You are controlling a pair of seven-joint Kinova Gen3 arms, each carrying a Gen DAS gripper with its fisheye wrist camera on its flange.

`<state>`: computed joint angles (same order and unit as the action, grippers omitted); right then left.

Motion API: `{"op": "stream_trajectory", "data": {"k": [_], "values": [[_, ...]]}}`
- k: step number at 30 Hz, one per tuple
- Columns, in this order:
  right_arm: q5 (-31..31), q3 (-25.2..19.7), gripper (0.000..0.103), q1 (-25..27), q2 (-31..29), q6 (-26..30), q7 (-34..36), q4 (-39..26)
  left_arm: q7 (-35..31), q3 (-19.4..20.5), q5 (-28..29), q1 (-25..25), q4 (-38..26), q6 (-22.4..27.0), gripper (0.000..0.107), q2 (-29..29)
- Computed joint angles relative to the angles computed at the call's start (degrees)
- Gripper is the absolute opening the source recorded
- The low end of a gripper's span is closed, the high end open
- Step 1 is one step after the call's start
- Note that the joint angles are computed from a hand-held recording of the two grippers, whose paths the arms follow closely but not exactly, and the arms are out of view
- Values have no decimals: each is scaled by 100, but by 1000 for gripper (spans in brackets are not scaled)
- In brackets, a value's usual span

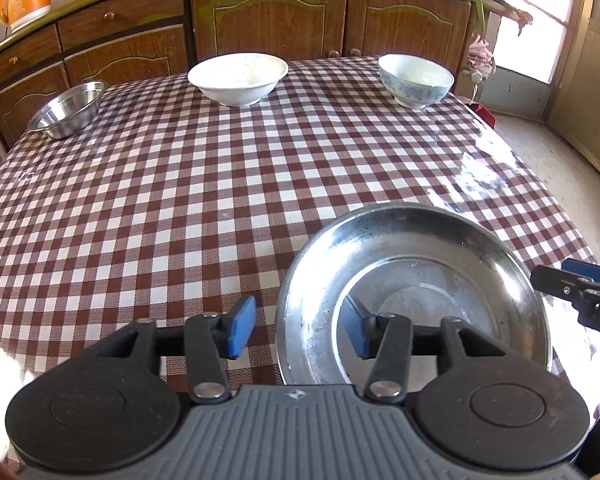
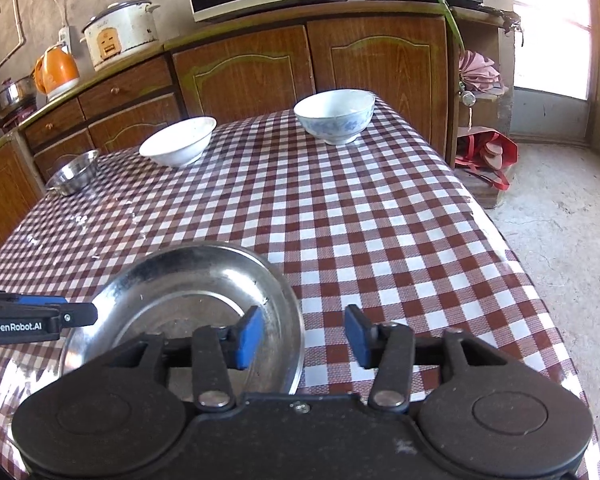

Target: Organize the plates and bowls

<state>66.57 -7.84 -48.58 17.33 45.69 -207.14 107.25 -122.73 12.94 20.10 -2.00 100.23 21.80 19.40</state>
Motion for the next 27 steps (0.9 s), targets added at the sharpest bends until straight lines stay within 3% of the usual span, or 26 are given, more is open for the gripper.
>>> {"op": "stream_trajectory", "data": {"k": [2, 6, 13, 16, 19, 21, 24, 27], "values": [[16, -3, 68, 6, -43, -30, -43, 56, 30, -28, -13, 26, 16, -40, 61, -7], [15, -23, 70, 95, -124, -243, -229, 204, 148, -112, -91, 99, -27, 28, 67, 46], [-106, 21, 70, 302, -100, -953, -305, 313, 143, -50, -76, -6, -262, 376, 67, 305], [-103, 123, 70, 346, -33, -1320, -393, 335, -55, 69, 32, -126, -371, 515, 58, 483], [278, 295, 70, 251, 8, -1591, -830, 431, -442, 314, 256, -338, -345, 384, 40, 596], [378, 254, 52, 327, 28, -1699, -920, 406, -435, 246, 317, -273, -338, 338, 36, 595], [98, 216, 42, 243, 157, -1322, -513, 185, -364, 212, 400, -303, -380, 407, 34, 605], [158, 317, 38, 169, 109, -1442, -658, 240, -368, 201, 496, -380, -397, 476, 34, 570]]}}
